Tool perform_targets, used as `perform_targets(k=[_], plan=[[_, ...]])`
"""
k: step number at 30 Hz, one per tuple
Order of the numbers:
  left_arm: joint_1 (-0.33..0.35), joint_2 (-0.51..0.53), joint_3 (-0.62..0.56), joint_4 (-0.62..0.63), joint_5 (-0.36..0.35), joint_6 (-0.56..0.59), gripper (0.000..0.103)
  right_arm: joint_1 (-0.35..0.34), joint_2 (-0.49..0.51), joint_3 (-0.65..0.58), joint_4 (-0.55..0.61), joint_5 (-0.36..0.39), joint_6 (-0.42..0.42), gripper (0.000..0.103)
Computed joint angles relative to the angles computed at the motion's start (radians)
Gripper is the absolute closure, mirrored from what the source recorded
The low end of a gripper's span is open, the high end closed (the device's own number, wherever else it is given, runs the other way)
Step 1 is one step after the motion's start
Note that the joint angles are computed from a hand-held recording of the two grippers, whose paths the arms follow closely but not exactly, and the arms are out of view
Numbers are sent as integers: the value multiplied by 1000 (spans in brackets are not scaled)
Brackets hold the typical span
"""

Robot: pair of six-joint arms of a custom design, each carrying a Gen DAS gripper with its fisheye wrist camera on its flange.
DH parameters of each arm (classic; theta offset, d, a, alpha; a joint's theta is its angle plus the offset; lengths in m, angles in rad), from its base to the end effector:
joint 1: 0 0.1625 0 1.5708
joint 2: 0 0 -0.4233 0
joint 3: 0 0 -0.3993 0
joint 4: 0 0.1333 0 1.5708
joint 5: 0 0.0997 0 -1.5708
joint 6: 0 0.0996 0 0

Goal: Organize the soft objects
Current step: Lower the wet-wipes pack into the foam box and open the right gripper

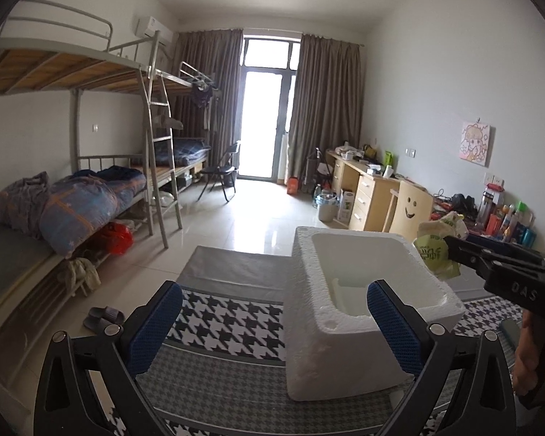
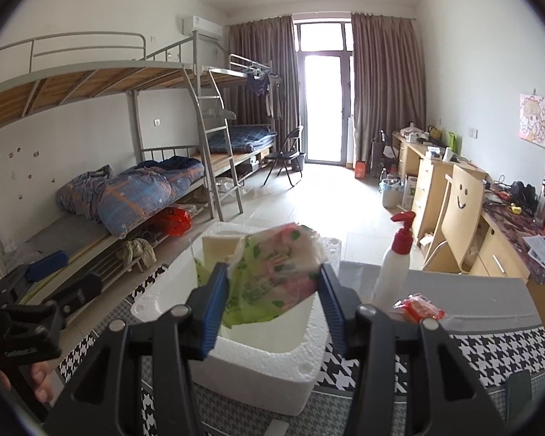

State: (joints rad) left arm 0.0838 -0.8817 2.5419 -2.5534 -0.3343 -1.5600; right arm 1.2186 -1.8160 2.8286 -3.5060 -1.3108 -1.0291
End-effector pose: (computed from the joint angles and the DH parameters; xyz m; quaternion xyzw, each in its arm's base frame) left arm -0.2706 -0.2509 0.0035 0.1645 0.7751 -0.5332 0.2964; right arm 0.0644 -0.2854 0.2558 0.3492 -0.8184 0.4142 0.1917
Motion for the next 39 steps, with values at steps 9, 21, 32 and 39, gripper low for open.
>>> perform_targets(k=[9, 21, 32, 39], plan=[[-12, 4, 18, -1, -15, -16, 1, 72, 107, -24, -66, -81, 38, 49], [-38, -6, 50, 15, -32, -77, 1, 143, 263, -97, -105, -205, 99, 49], [-46, -24, 59, 65, -57, -142, 1, 171, 332, -124, -110, -276, 129, 39], [-58, -32, 56, 102, -65, -172, 1, 178, 314, -103, -105, -289, 99, 33]])
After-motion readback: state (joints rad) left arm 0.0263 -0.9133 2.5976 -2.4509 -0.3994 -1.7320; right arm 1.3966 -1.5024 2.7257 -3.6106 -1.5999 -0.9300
